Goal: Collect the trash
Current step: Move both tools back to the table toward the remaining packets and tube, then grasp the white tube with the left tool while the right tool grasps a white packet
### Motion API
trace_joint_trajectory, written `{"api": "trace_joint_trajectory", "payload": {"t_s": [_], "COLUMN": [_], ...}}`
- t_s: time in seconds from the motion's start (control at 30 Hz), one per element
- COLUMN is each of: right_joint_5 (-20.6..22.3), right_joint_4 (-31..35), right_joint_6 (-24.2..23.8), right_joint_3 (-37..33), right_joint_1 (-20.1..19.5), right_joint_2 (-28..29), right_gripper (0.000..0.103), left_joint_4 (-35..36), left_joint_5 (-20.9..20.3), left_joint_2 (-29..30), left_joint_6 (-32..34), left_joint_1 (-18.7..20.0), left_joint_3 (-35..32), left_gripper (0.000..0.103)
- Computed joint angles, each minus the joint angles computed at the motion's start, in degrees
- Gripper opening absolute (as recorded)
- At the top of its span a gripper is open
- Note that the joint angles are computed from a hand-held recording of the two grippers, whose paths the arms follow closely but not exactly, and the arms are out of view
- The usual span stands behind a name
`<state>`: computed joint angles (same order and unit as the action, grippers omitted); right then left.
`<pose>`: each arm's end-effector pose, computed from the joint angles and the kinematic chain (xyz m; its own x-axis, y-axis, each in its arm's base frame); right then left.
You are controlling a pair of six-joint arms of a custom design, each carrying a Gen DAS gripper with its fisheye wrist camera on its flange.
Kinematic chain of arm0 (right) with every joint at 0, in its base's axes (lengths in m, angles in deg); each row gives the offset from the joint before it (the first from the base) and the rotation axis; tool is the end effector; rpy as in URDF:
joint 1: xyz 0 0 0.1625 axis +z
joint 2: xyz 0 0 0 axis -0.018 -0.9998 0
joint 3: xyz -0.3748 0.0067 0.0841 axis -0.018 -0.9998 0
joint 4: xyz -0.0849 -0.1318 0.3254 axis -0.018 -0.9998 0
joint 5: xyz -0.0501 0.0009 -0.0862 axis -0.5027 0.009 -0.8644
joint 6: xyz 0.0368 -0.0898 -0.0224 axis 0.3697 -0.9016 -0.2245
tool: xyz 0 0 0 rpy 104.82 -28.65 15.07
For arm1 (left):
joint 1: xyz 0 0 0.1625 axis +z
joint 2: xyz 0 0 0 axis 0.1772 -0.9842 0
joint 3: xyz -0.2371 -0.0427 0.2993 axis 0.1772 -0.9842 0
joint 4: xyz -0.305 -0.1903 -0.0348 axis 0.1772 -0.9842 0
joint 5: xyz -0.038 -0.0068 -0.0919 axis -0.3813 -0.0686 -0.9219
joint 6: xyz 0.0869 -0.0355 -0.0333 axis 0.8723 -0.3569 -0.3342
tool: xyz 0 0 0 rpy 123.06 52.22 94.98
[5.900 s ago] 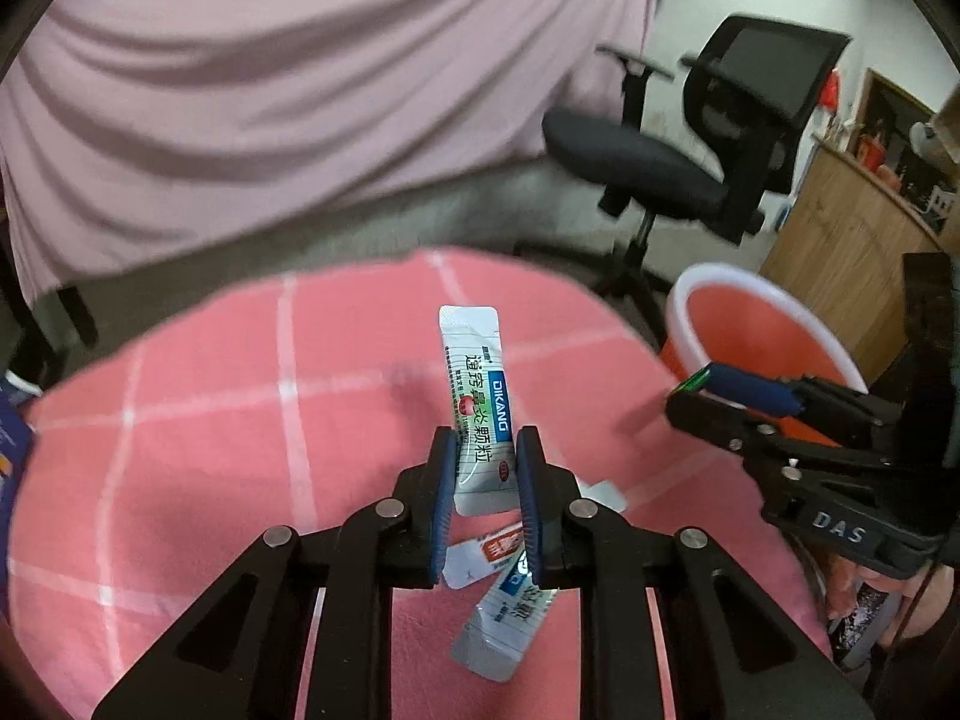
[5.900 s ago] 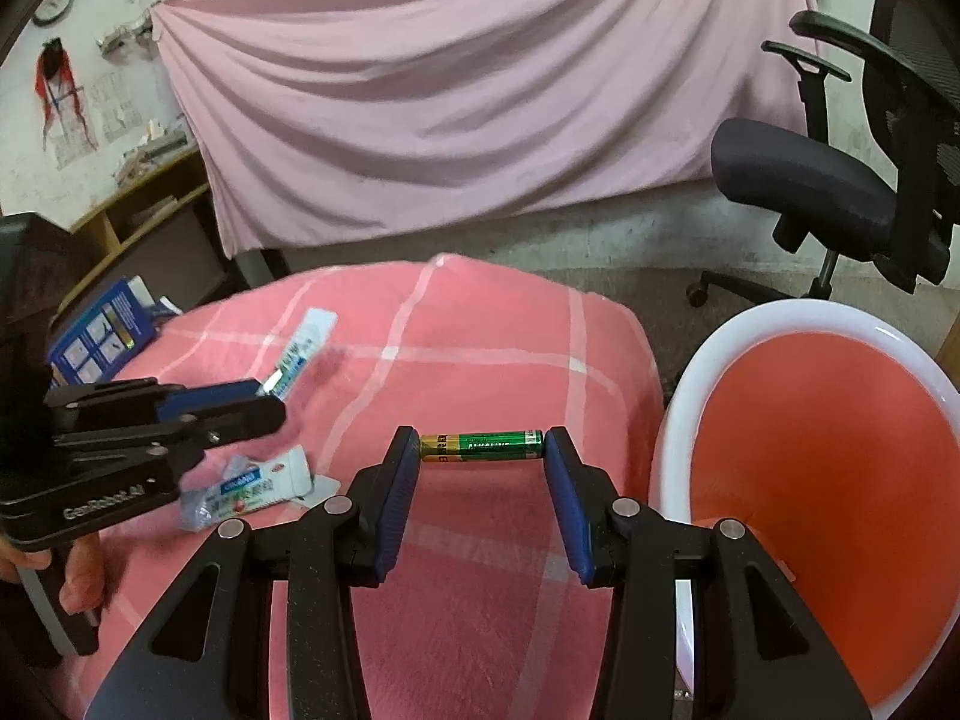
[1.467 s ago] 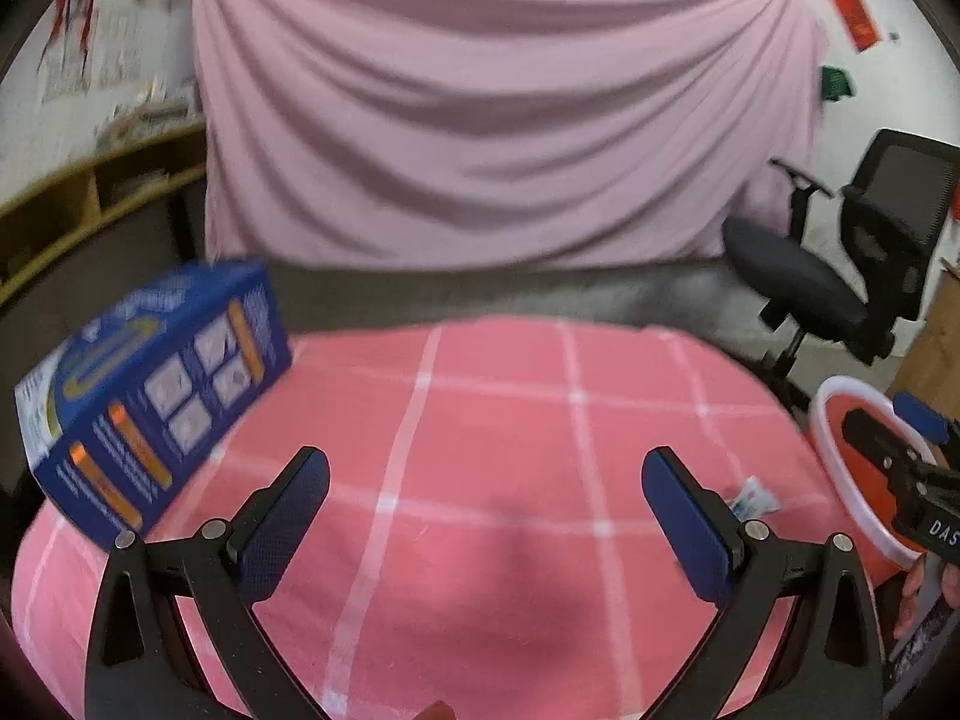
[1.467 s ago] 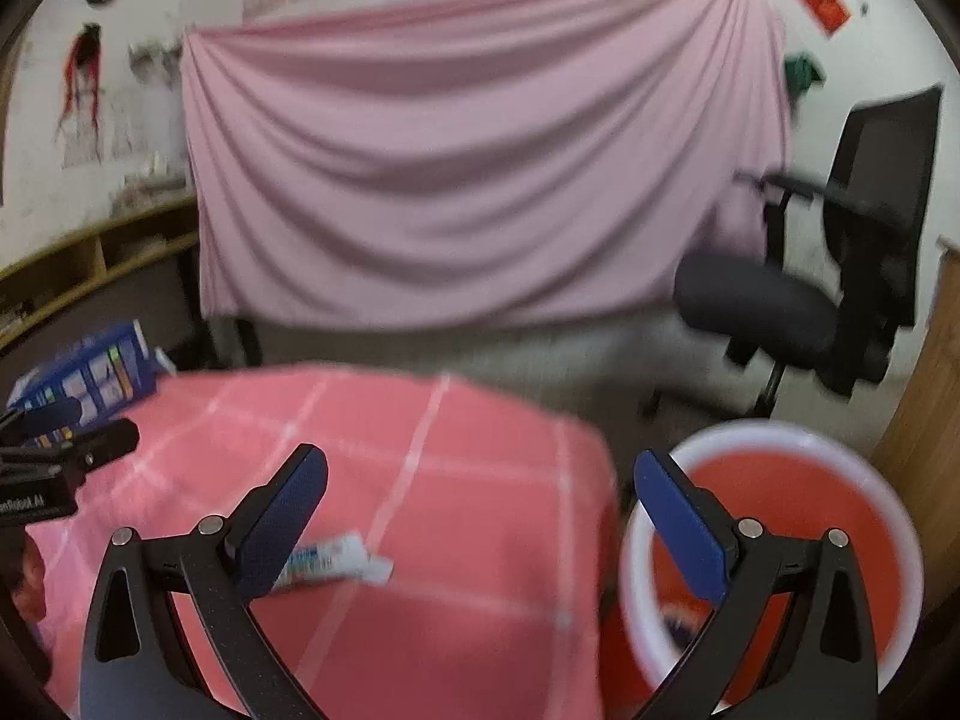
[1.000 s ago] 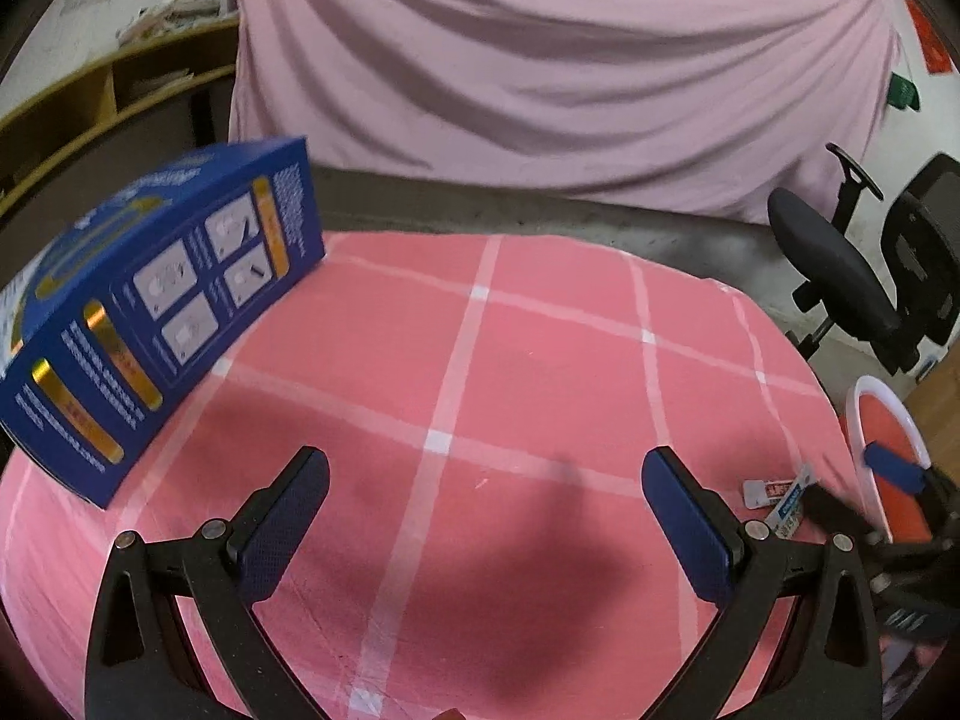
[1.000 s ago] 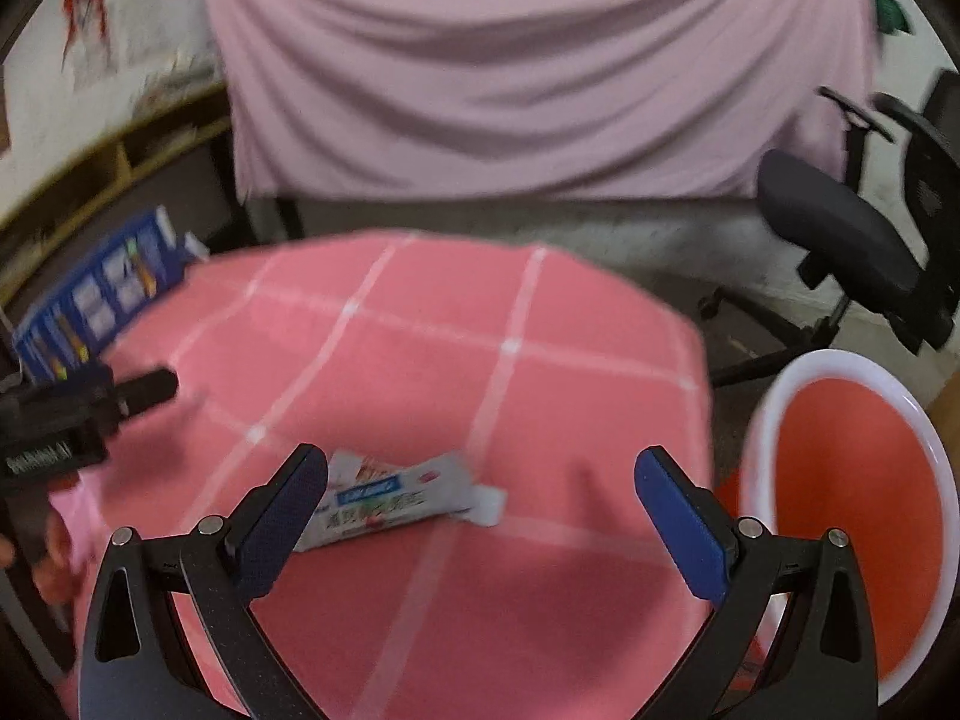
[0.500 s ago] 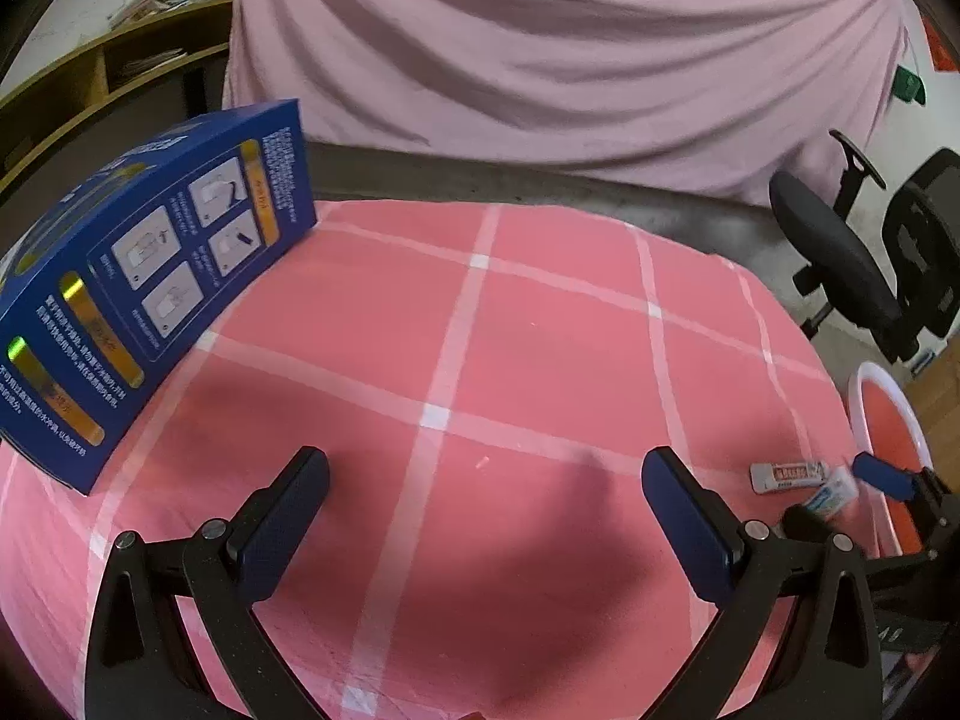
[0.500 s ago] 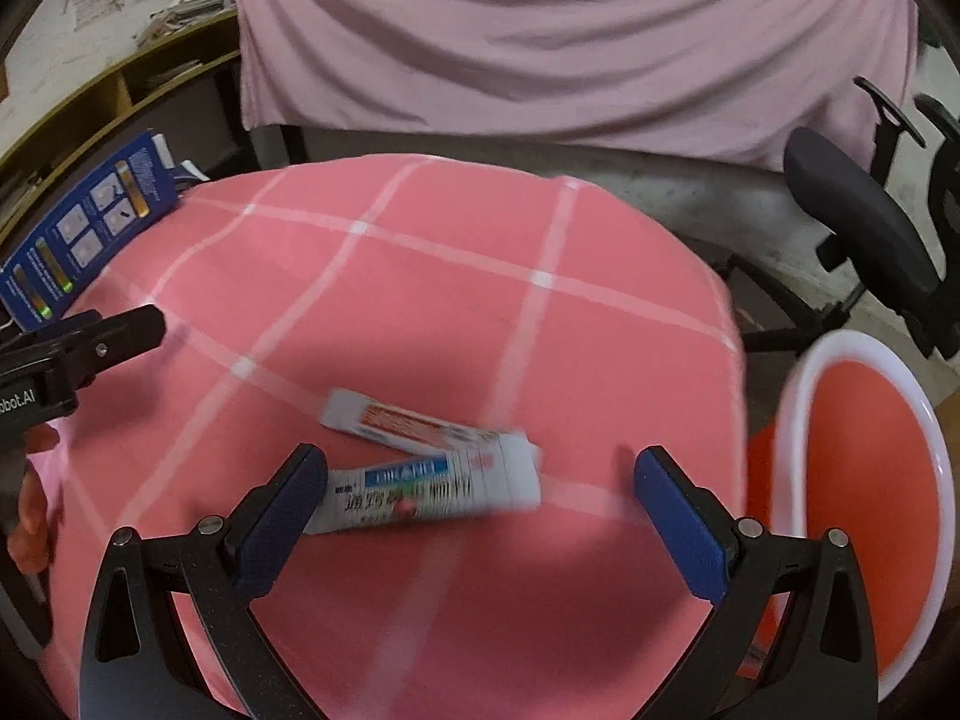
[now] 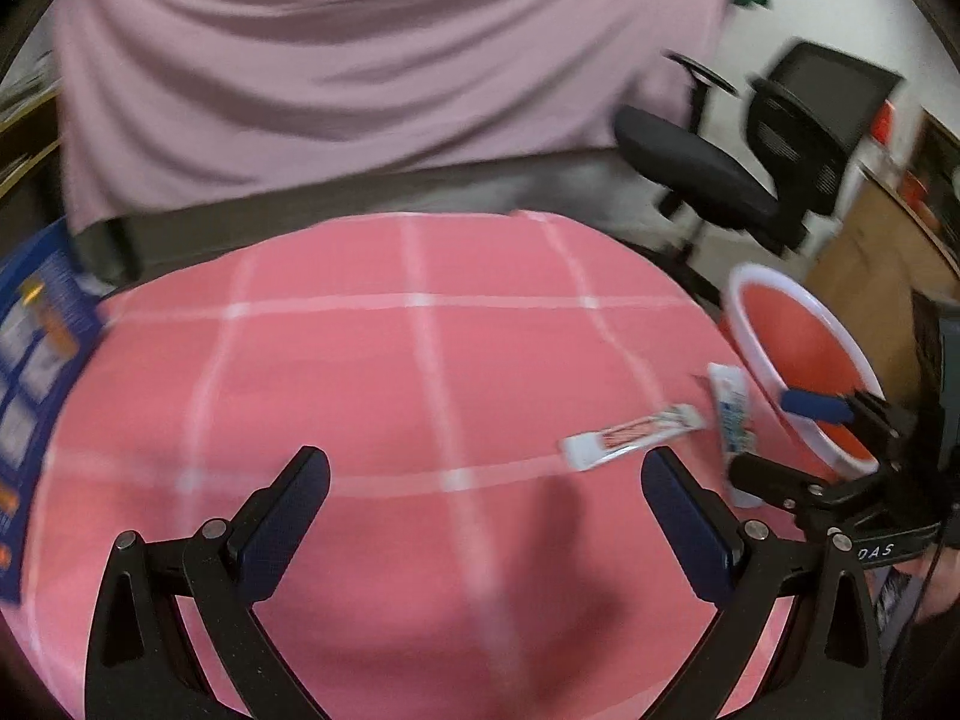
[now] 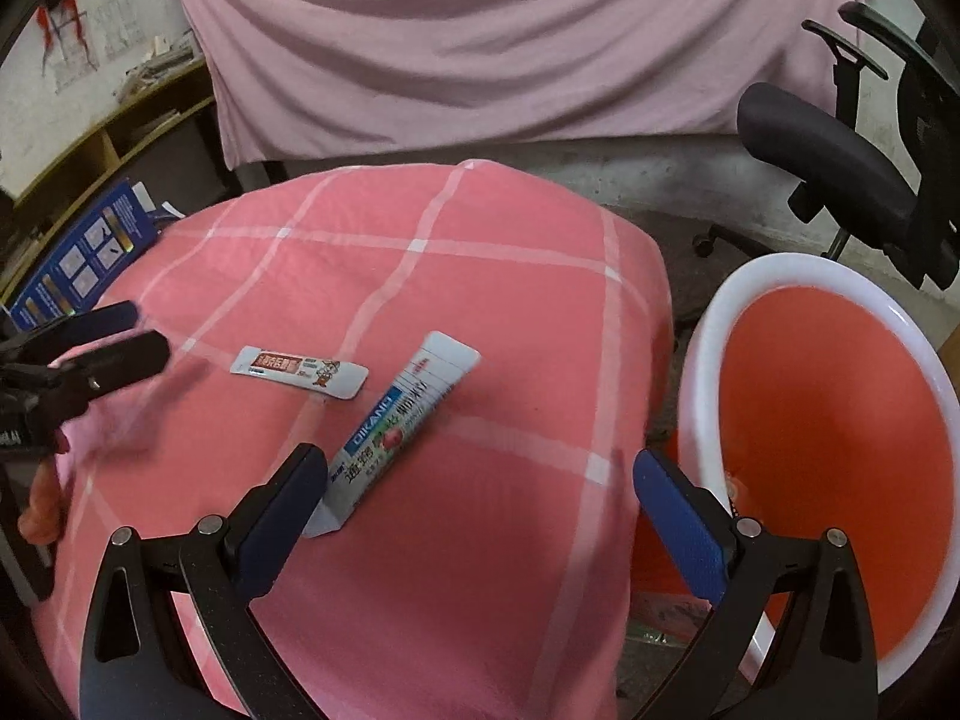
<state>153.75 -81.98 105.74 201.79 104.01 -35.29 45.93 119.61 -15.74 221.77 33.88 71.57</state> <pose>0.1202 -0.1963 -0.0105 -0.7622 -0.0777 0.6427 -0.4283 0.8050 -0.4105 -0.0365 -0.2902 0.1164 -0.7099 0.5161 -0.4792 0.6661 0.7131 -0.2186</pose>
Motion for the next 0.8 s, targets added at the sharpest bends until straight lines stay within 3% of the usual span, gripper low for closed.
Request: {"api": "trace_joint_trajectory", "payload": {"t_s": [0.13,0.2,0.33,0.53,0.8], "right_joint_5": [-0.90,-1.07,-3.47,-5.71,-6.02], "right_joint_4": [-0.75,-1.76,-2.92,-3.73,-3.66], "right_joint_6": [-1.53,-2.12,-3.62,-4.45,-4.20], "right_joint_3": [0.69,1.28,2.87,4.51,4.12], "right_joint_1": [-0.53,-0.46,-2.34,-4.15,-3.52], "right_joint_2": [-1.10,-1.51,-2.97,-5.01,-5.02], "right_gripper": [0.093,0.086,0.076,0.071,0.071], "left_joint_4": [2.17,2.96,4.94,5.15,2.25], "left_joint_5": [4.64,6.23,11.05,8.59,6.84], "left_joint_2": [5.38,7.25,8.35,11.00,11.30], "left_joint_6": [4.69,6.67,11.65,14.80,9.92], "left_joint_1": [3.23,3.90,5.38,1.06,-1.92], "left_joint_3": [-5.03,-6.83,-8.54,-7.39,-3.91], "left_gripper": [0.069,0.067,0.049,0.034,0.013]}}
